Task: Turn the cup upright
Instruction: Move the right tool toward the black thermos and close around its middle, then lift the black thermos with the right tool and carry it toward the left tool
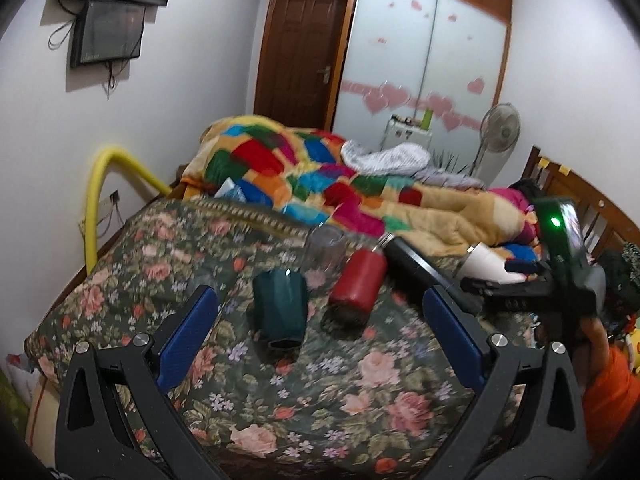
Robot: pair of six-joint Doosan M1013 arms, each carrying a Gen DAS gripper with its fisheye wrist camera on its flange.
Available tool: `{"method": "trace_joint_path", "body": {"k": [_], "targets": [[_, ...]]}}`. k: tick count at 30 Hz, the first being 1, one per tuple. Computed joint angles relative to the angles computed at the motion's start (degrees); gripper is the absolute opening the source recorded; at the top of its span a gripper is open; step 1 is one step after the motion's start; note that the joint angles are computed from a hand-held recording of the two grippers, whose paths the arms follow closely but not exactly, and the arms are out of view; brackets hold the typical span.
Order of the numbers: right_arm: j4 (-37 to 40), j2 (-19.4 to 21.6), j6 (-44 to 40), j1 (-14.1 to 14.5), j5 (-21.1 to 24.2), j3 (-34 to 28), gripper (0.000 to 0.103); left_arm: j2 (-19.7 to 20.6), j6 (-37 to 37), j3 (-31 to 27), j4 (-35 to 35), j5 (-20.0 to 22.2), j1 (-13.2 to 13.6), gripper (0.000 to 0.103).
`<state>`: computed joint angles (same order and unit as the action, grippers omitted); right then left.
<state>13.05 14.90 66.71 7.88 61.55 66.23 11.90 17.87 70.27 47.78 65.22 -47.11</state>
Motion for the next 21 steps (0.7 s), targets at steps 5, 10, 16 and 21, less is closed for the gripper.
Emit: {"method": "trace_joint_path", "body": {"k": [5,10,16,21], "targets": [[-2.0,5.9,-0.9,0.9,8.3,-6.2,0.095,0.3,0.5,0.7,-2.8,0.4,1.1,0.103],[-4.7,10.2,-1.2,1.8,15.8,-10.9,0.082,0.2,0.3,1.4,-3.6,0.6,1.6,0.103],[-5.7,13.2,-1.4,2.4,20.8,-14.7,0.075,0.2,0.0,1.7,-3.5,0.8,1.8,0.103],[-8.7,13.9,-1.9,3.3,20.6,-15.1,0.071,0.1,-0.4,1.9,-3.2,0.9,1.7,0.103]]}}
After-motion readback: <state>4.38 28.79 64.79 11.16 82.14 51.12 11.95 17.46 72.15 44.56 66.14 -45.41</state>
